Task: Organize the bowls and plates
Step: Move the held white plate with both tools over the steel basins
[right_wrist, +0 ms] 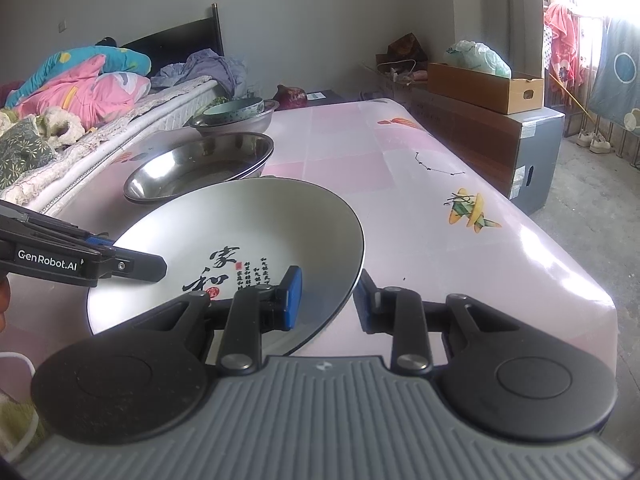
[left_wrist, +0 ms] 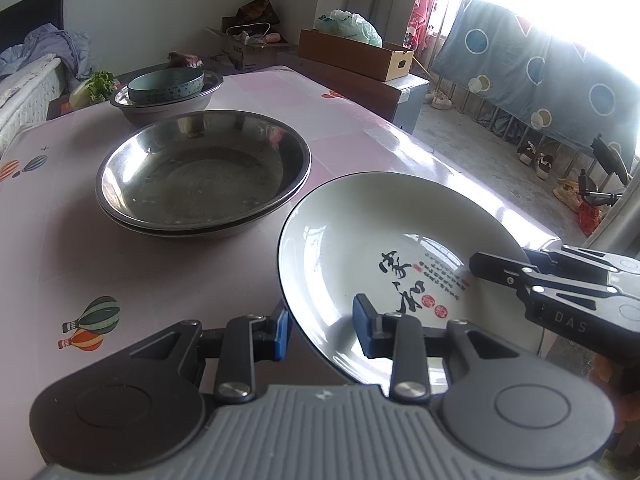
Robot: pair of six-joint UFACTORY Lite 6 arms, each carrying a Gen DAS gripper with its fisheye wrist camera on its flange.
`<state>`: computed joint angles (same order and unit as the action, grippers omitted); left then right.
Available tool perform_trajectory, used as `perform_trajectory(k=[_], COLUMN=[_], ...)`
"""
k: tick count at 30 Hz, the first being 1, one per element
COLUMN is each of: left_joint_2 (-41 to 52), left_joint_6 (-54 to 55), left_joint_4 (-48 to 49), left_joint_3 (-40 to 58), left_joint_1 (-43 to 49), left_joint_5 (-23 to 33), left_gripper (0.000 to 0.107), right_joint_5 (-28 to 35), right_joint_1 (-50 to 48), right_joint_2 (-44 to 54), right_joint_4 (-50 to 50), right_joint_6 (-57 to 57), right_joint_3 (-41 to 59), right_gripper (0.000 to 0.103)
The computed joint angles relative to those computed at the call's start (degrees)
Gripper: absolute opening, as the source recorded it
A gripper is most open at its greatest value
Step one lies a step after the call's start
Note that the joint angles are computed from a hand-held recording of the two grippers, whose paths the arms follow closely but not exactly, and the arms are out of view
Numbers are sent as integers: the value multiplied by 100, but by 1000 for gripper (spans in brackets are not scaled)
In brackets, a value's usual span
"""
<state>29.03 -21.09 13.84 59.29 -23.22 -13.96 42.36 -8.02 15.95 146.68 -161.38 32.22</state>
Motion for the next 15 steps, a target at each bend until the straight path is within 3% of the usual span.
perform_trajectory(k=[15], left_joint_2=[-301], left_joint_6=[-56], left_joint_4=[18], left_joint_3=[-146], left_joint_1=[27], left_joint_5=[8], left_gripper=[33], right_joint_5=[-36], right_joint_1=[-25], right_joint_2=[-258], right_joint_4=[-126], right_joint_6=[167], right_joint_3=[-21], right_gripper=[28])
